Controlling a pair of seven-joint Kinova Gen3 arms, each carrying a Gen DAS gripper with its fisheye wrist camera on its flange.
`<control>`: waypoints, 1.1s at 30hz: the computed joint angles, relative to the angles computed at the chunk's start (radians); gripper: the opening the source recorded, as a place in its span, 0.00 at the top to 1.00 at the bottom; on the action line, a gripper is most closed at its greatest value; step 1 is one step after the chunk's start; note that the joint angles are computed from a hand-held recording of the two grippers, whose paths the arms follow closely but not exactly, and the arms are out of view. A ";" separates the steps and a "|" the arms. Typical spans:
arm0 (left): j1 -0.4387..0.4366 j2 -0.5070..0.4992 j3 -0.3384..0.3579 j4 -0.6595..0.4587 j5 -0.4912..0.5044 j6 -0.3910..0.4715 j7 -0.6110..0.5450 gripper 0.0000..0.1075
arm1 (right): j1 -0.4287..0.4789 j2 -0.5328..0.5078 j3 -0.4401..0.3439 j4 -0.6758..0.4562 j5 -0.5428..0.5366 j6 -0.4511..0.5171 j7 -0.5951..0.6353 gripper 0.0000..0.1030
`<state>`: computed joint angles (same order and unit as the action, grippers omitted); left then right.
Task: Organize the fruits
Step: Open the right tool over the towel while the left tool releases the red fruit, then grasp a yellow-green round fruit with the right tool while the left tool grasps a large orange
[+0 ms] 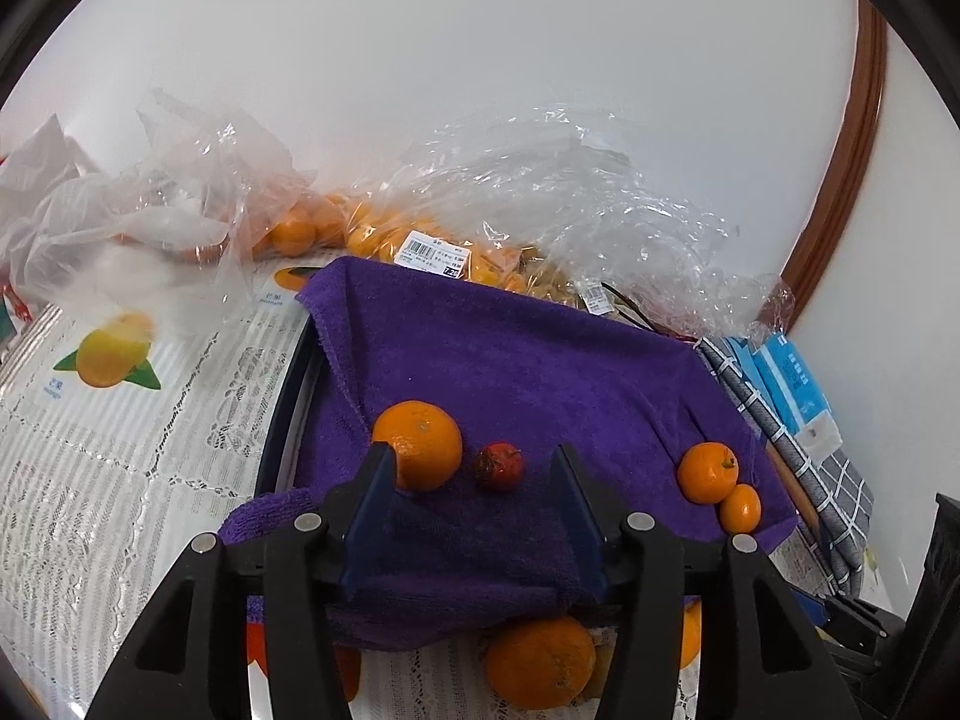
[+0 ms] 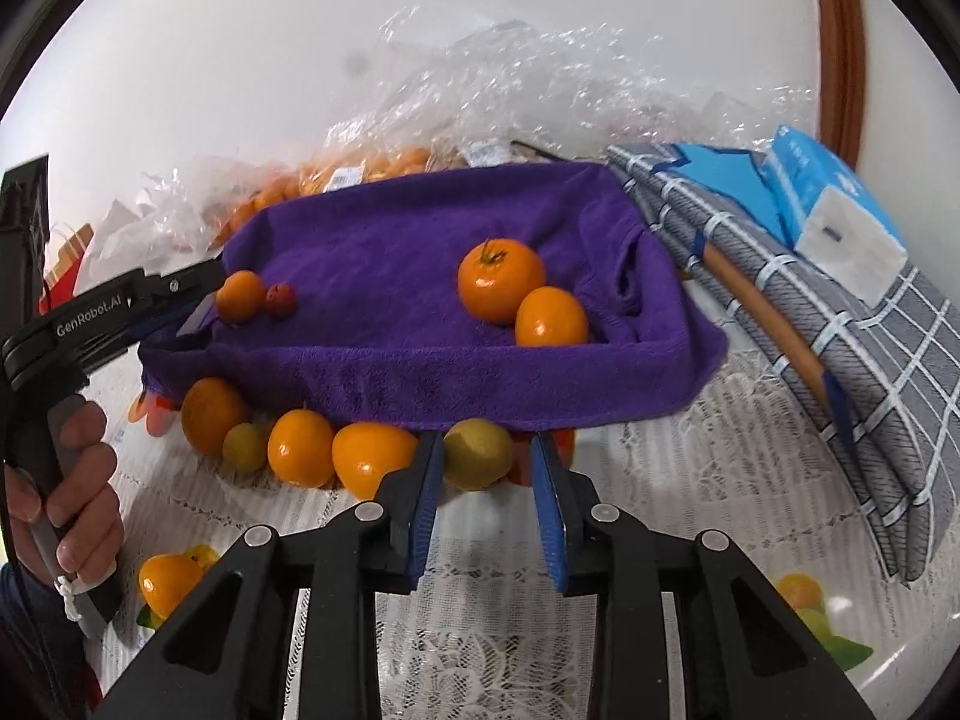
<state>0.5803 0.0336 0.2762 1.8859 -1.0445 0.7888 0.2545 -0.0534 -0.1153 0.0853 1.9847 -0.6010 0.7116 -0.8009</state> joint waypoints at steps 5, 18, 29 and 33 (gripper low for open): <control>-0.009 -0.009 -0.004 0.011 0.004 -0.023 0.006 0.52 | -0.001 0.021 -0.021 -0.021 0.051 0.010 -0.052 0.73; -0.027 -0.032 0.020 0.034 -0.016 -0.032 0.047 0.52 | 0.027 -0.099 0.108 0.089 -0.060 -0.091 0.063 0.73; 0.017 -0.092 0.097 0.068 0.017 0.012 -0.022 0.45 | 0.013 -0.136 0.194 0.117 -0.114 -0.106 0.098 0.73; 0.011 -0.082 0.112 0.063 0.069 -0.027 -0.109 0.45 | 0.015 -0.131 0.190 0.112 -0.098 -0.103 0.078 0.73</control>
<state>0.5912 -0.0480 0.3878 1.9490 -0.9751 0.7622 0.1454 -0.0389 -0.2463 0.2751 2.0967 -0.6990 0.6086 -0.7232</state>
